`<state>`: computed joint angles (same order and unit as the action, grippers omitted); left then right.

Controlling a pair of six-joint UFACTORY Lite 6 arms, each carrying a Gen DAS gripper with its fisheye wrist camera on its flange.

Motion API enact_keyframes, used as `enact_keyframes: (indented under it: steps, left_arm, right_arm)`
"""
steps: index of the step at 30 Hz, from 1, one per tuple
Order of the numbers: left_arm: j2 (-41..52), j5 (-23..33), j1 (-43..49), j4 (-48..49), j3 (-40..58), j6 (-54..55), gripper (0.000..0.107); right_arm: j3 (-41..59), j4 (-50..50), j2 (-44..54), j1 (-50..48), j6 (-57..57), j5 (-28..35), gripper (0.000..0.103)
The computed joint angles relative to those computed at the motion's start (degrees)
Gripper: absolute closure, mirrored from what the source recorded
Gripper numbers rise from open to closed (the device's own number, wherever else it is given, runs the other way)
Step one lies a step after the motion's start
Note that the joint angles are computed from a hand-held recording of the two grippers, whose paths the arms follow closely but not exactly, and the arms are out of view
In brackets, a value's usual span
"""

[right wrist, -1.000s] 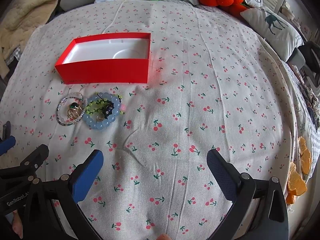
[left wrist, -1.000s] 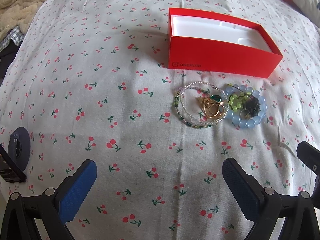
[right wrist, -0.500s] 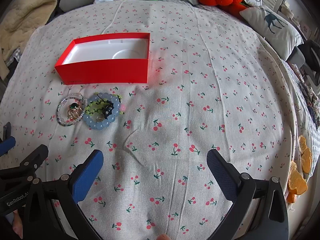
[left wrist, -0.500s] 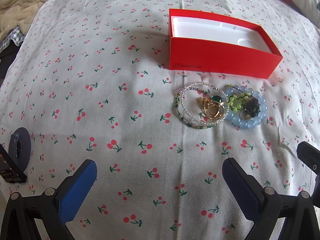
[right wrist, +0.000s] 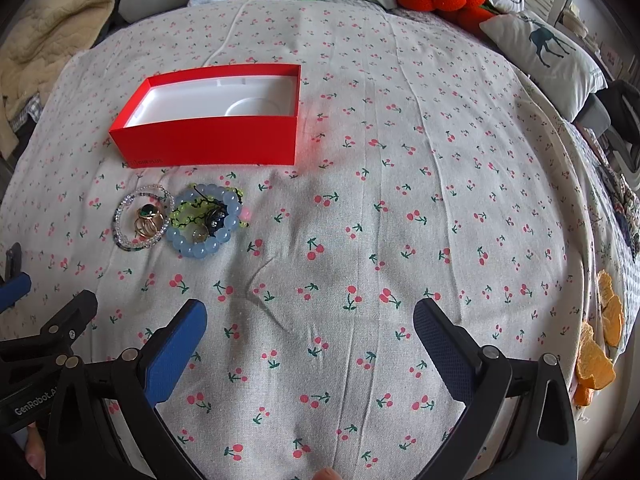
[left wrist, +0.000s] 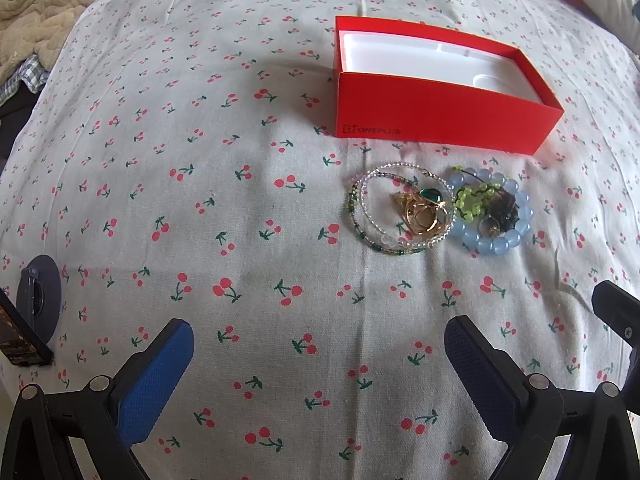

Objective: Organize jewelry

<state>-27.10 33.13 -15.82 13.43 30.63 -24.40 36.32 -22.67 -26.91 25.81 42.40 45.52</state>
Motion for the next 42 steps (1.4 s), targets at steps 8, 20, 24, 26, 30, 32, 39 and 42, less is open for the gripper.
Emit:
enact_keyframes:
  steps: [8,20,24,26,30,32,39,42]
  left_arm:
    - [0.62,0.15,-0.05,0.01,0.7,-0.01,0.004]
    - [-0.13,-0.01,-0.45,0.49,-0.18,-0.79,0.004]
    - [0.09,0.35,-0.47,0.39,0.32,-0.59,0.004]
    - [-0.08,0.18,-0.68,0.49,-0.05,-0.87,0.004]
    - [0.11,0.39,-0.11,-1.27,0.8,1.39,0.004]
    - [0.98,1.01,0.4,-1.54,2.43,2.78,0.004]
    - [8.28,3.1,7.29,-11.02,11.91,19.55,0.004]
    - [11.96,4.15,10.39,-15.26,15.72,25.86,0.004]
  right_arm:
    - [0.0,0.02,0.1,0.06,0.03,-0.04,0.0]
    - [0.12,0.02,0.36,-0.01,0.01,-0.13,0.0]
    - [0.24,-0.06,0.53,0.02,0.03,-0.14,0.0]
    - [0.31,-0.06,0.63,0.02,0.01,-0.14,0.0]
    - [0.48,0.36,0.72,-0.31,-0.32,-0.15,0.0]
    - [0.81,1.32,0.55,-0.91,-1.57,-0.13,0.0]
    - [8.84,7.65,4.65,-6.12,-11.35,0.49,0.0]
    - [14.06,12.14,8.89,-8.68,-16.84,1.15,0.0]
